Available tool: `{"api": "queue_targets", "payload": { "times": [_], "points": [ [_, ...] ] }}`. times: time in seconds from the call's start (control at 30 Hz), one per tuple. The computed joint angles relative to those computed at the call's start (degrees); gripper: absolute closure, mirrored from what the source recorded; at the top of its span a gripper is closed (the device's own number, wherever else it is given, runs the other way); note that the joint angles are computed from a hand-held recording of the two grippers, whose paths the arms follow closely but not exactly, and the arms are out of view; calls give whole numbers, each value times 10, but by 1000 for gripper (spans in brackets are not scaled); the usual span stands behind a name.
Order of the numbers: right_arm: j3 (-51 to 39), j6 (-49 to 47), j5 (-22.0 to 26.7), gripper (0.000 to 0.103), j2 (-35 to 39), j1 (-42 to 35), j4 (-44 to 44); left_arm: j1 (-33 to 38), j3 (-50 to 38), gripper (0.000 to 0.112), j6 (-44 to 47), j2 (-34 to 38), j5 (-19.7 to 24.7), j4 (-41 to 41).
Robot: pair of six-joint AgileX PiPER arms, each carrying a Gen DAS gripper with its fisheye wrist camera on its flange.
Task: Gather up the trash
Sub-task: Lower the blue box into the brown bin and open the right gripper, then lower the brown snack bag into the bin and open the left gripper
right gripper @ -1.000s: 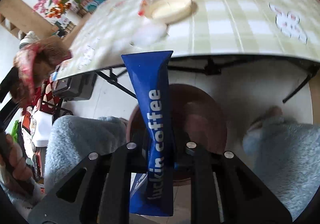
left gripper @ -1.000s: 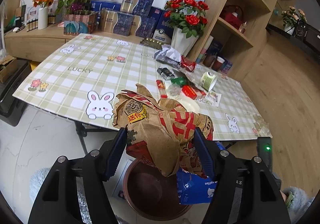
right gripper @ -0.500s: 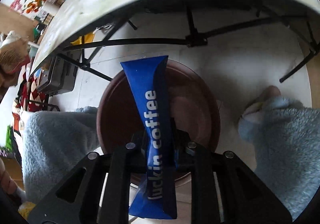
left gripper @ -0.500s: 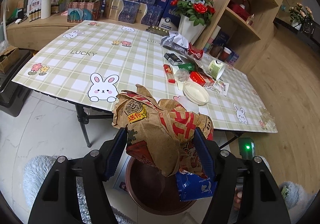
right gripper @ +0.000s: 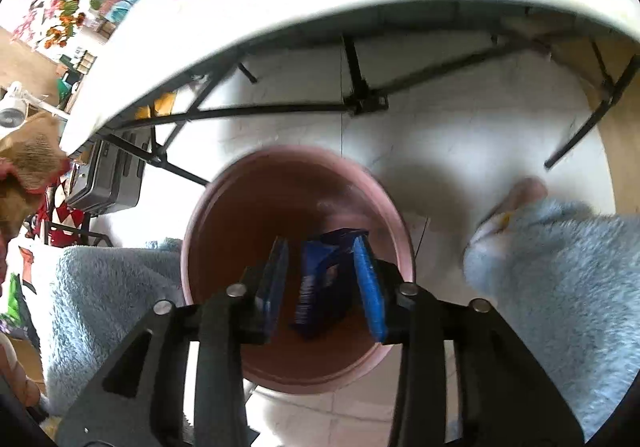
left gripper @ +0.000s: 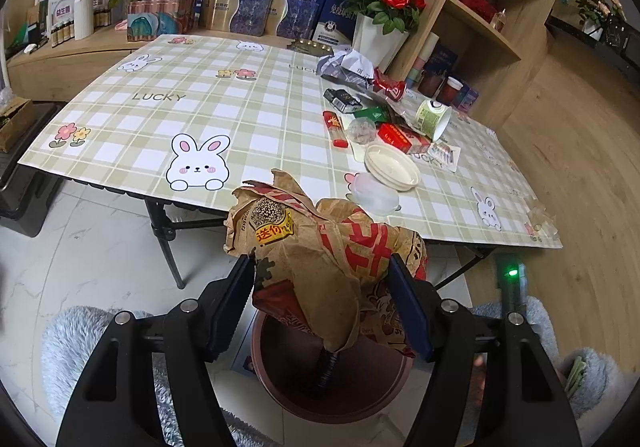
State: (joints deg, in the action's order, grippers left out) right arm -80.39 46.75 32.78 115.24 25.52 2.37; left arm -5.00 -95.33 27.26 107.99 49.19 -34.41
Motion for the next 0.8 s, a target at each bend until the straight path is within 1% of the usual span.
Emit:
{"api": "queue_targets", "payload": {
  "times": [0.03,0.07,0.13,0.17,0.2,0.23,0.27,0.3,0.37,0.47,0.5,0.57,0.73,0.8],
  "points": [
    [1,37,0,49,-11,11,-48,-1,1,46,-1,1,0,1],
    [2,75,3,45,-21,23,-98,-1,2,46,-2,1,-1,4],
    [3,143,9,30,-38,43,-190,-4,2,46,-4,3,-1,8],
    [4,183,16,25,-48,55,-243,-6,2,46,-6,3,-2,11],
    [8,225,23,16,-58,67,-298,-8,2,46,-6,3,-2,13],
    [11,258,30,12,-66,76,-341,-10,2,46,-7,3,-3,15],
    [16,294,36,12,-75,85,-386,-13,2,46,-8,4,-3,18],
    [20,314,40,7,-81,88,-413,-15,1,46,-10,5,-3,21],
    [26,371,61,6,-94,98,-477,-19,1,45,-12,6,-2,26],
    [30,426,93,6,-105,110,-536,-24,-3,45,-18,10,2,36],
    [30,435,104,6,-109,112,-548,-26,-3,45,-19,11,4,38],
    [41,457,110,6,-121,111,-572,-30,-6,45,-21,15,9,43],
    [41,487,136,6,-127,122,-596,-49,-23,44,-19,33,27,57],
    [46,497,146,6,-133,126,-602,-60,-28,44,-15,39,28,64]
  ]
}}
